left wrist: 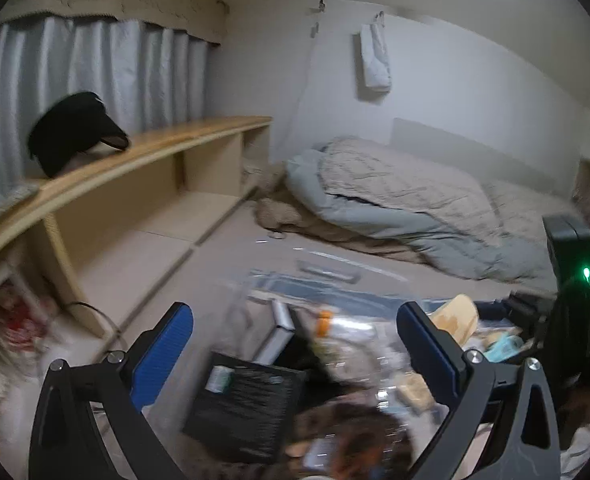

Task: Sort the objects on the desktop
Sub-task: 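Lower the film roll into the bin and open the left gripper, then lower the wooden block into the bin and open the right gripper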

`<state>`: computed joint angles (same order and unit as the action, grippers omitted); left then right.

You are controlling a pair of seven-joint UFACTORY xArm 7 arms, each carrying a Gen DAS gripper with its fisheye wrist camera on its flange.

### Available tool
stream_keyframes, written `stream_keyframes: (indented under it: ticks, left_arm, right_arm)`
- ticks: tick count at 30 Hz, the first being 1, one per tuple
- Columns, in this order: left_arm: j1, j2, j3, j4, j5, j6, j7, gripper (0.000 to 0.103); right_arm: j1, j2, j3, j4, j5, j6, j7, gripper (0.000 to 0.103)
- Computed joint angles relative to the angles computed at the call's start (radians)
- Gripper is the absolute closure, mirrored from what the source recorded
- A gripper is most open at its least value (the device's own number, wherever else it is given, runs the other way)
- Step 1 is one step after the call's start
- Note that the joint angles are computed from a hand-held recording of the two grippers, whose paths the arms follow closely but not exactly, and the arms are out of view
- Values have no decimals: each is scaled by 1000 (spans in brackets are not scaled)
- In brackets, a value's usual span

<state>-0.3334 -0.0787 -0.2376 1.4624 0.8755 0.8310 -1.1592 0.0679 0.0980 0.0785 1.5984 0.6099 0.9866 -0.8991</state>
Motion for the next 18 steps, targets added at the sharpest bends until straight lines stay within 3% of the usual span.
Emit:
stream_keyframes:
  ticks: [6,12,13,14,15,18]
  left_arm:
    - [16,-23,16,-58,-65,-53,17,0]
    - [28,-19,5,-63,-72,-60,28,0]
    - [27,-17,4,-60,-75,-54,29,0]
    - [27,-15,3,-58,-75,-48,28,0]
    - [27,-15,3,-58,-74,-47,26,0]
    - [26,-15,4,-57,-75,-47,25,0]
  right_arm:
    - [48,39,21,33,-217,-53,-101,13]
    - [78,95,29,105,-375,-10,-147,13]
    - [83,109,29,121,-406,16,-153,12]
    - [86,111,29,120,-422,16,-159,5]
    - [93,98,30,93,-445,-24,-167,0]
    - [95,66,34,38,-448,-103,-199,0]
